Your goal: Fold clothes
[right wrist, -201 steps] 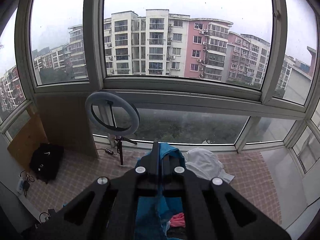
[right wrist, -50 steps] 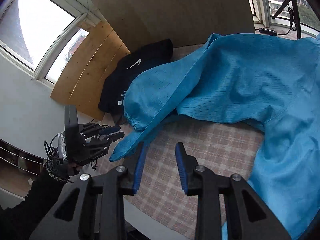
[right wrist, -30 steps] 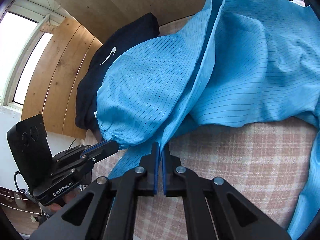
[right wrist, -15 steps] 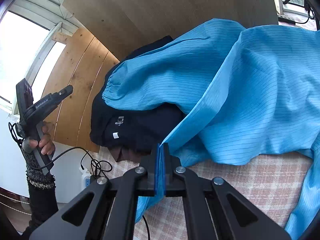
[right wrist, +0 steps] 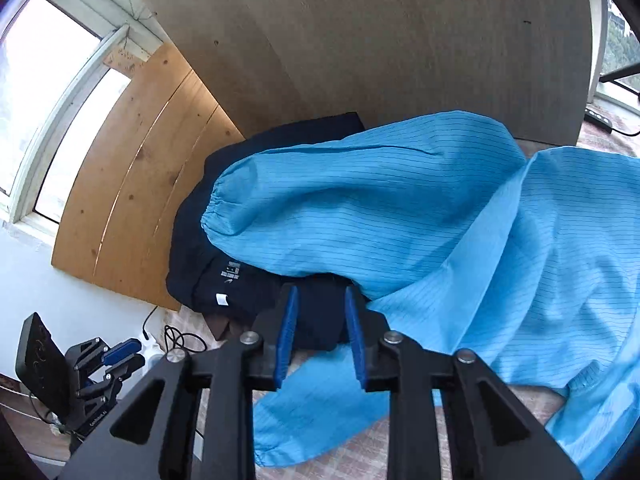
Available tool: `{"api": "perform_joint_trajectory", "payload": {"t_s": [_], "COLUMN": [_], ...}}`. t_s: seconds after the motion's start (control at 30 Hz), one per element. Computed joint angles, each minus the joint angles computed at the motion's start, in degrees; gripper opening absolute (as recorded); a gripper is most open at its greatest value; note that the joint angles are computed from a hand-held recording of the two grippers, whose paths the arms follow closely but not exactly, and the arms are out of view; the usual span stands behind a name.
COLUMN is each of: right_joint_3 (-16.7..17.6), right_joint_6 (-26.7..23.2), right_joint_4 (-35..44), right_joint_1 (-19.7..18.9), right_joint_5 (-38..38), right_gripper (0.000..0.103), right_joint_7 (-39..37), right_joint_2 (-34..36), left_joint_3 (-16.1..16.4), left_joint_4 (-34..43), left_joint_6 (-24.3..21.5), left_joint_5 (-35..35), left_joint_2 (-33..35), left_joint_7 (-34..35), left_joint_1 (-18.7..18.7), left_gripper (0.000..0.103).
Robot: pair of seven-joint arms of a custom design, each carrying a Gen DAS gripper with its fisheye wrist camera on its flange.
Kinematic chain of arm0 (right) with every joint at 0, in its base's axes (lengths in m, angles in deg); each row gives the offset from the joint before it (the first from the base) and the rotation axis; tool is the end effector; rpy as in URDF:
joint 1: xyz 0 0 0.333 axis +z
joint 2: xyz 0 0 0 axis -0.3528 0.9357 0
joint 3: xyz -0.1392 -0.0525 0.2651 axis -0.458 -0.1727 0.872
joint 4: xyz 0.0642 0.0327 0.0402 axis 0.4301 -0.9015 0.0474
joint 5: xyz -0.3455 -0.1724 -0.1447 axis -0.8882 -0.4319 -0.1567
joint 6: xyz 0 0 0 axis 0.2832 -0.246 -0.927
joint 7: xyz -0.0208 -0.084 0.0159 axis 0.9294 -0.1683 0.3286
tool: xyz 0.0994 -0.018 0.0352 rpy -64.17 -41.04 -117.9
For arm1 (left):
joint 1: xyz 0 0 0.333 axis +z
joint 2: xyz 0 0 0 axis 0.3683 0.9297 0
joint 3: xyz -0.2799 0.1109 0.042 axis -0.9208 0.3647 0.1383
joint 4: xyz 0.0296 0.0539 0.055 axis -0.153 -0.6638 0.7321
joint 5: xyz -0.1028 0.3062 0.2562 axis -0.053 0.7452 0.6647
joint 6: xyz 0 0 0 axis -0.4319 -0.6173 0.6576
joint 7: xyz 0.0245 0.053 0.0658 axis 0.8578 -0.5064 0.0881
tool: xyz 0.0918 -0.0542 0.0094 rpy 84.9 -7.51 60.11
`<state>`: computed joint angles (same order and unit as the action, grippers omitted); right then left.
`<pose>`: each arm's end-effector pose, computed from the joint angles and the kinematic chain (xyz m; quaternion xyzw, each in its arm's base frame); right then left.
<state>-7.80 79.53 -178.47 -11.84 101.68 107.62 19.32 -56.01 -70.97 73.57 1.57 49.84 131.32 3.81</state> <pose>0.5507 0.0901 0.5989 -0.7504 0.5971 0.0478 0.2794 0.4059 -0.2081 0.5800 -0.5570 0.7622 -0.3107 0.1109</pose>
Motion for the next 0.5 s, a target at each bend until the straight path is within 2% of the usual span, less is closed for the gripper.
{"api": "perform_joint_trajectory", "payload": {"t_s": [0.03,0.1,0.17,0.27,0.33,0.37,0.5], "right_joint_3": [-0.2,-0.9,-1.2,-1.3,-1.9,-2.3,-3.1], "right_joint_6": [0.3,-1.1,-1.7,0.5,-1.3,-3.1,-2.6], "right_joint_4": [-3.8,-9.6,-13.6,-17.2,-17.2,-16.7,-15.9], "right_joint_1": [-0.4,-0.8,-0.8,0.6,1.5,1.6,0.7], "right_joint_5": [-0.5,0.1,0.4,3.6,7.2,9.0,15.1], "right_gripper": [0.064,0.065,0.065,0.063,0.032,0.0,0.001], "right_joint_7": [0.6,2.5,3.4,0.8,-0.6,-0.9,-2.7], "right_joint_2": [-2.8,-6.5,-7.4,-6.9,-5.2,-4.3,-6.0], "left_joint_3": [-0.2,-1.0,-0.8,-1.2,-2.3,-2.4,-2.0], "left_joint_4": [-0.9,-2.3,-2.9,-3.0,-2.6,-2.5,-2.3], "left_joint_6": [-0.2,-0.2,-0.3,-1.6,-3.0,-3.3,-1.7], "left_joint_5": [-0.6,-0.6,-1.3,-1.4,0.4,0.8,1.3], "left_joint_2": [-0.7,-1.5,-1.4,-0.5,0.0,0.1,-1.1], "left_joint_7": [0.2,0.4,1.1,1.0,-0.4,-0.8,-1.5], "left_joint_1": [-0.9,-1.9,-3.1,-3.6,-2.5,-2.4,-1.9], "left_gripper": [0.014,0.014,0.014,0.016,0.018,0.018,0.019]}}
